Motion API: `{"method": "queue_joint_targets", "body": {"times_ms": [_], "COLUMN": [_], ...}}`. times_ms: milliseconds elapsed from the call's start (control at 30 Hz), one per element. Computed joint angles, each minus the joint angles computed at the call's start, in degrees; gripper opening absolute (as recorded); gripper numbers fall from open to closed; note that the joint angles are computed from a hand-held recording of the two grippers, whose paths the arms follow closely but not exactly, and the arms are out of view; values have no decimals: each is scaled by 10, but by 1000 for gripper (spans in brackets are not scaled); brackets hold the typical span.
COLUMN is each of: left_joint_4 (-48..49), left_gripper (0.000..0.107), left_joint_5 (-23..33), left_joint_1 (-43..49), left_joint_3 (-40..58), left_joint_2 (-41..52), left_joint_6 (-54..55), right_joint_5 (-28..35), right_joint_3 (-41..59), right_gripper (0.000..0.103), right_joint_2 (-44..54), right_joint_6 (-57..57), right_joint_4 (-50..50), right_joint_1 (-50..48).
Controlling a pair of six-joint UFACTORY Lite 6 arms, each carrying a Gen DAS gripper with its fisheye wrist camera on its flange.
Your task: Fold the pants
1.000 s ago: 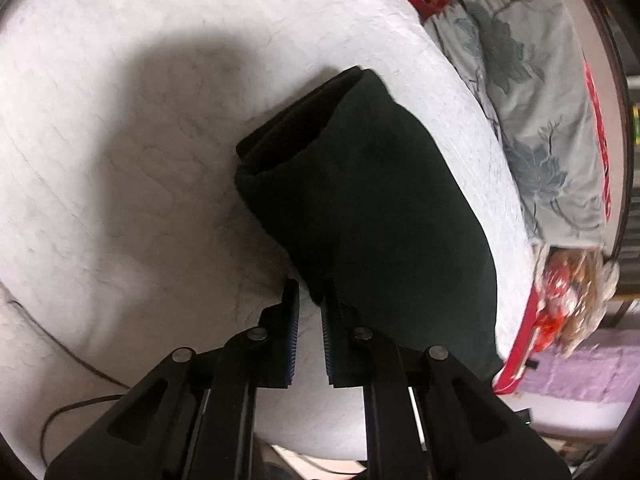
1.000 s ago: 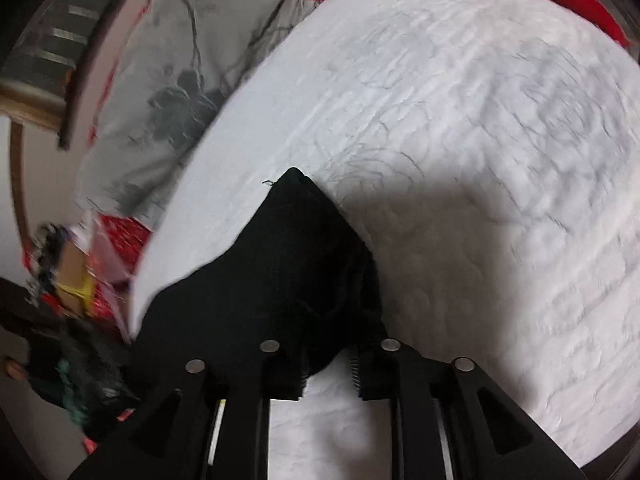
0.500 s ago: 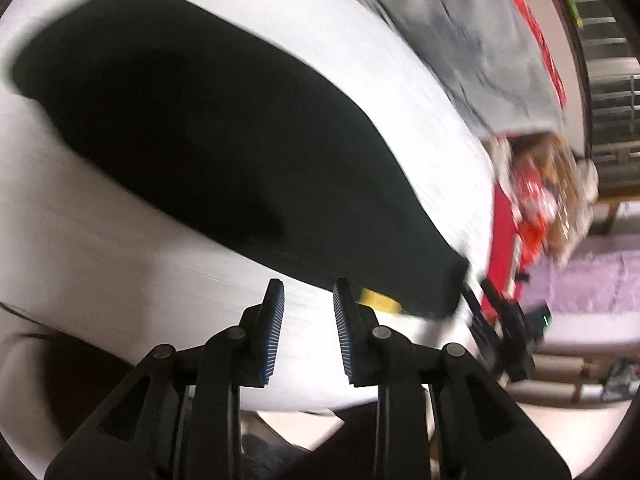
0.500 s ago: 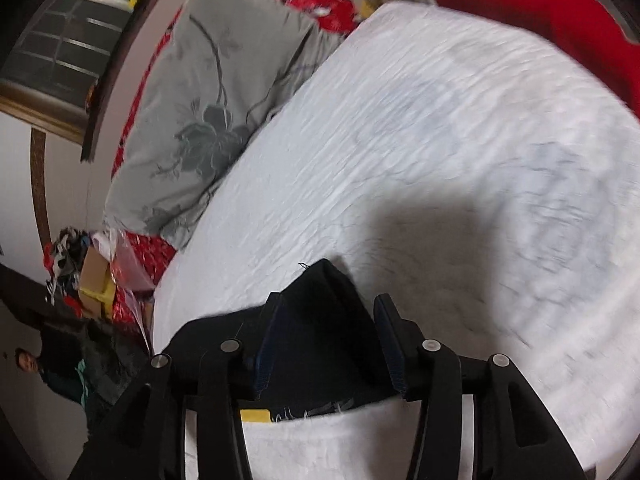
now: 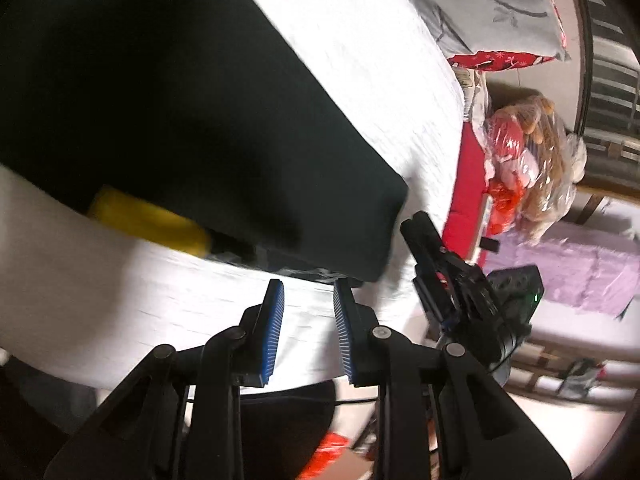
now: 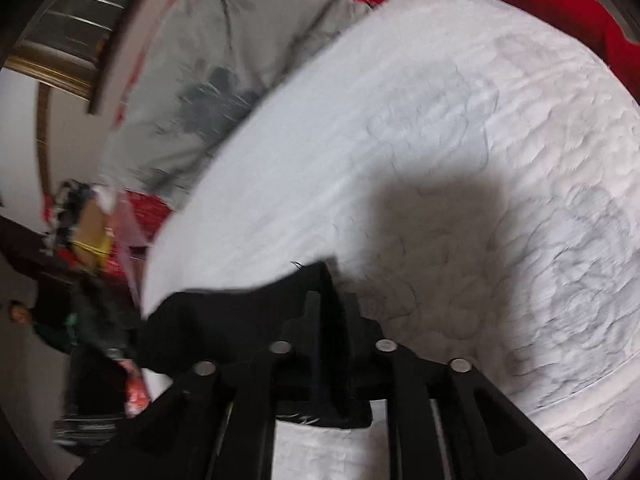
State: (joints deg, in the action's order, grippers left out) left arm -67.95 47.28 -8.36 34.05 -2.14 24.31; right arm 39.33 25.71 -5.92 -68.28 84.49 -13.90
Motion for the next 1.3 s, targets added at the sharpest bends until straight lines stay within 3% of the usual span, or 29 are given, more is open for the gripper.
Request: {"method": "queue_joint_targets", "body": {"times_ms": [33, 167, 300, 667, 800, 1000, 1300], "left_joint_4": [-29, -134, -179, -394, -403, -473, -513], "left_gripper": [23, 23, 23, 23, 23, 23, 23], "left_joint_5": [-8, -12, -32, -62, -114, -135, -173], "left_joint_1": [-18, -68, -98, -157, -152, -187, -219], "left_joint_3": [1, 5, 7, -63, -68, -95, -32], "left_joint_2": [16, 68, 76, 58, 33, 30, 86], "left_joint_6": [6, 34, 30, 101, 116, 150, 178], "right_joint_5": [21, 77, 119, 155, 182, 211, 205], "right_joint_3": [3, 31, 70, 152, 188, 264, 306], "right_gripper": [33, 34, 38, 45, 55, 56, 60], "right_joint_2": [0, 37, 100, 219, 264, 332, 350], "right_joint_6": [1, 10, 3, -8, 9, 54, 96], "right_joint_4": [-17, -77, -102, -89, -91, -117, -140], "right_joint_1": [-22, -77, -103, -90, -92, -56, -9]}}
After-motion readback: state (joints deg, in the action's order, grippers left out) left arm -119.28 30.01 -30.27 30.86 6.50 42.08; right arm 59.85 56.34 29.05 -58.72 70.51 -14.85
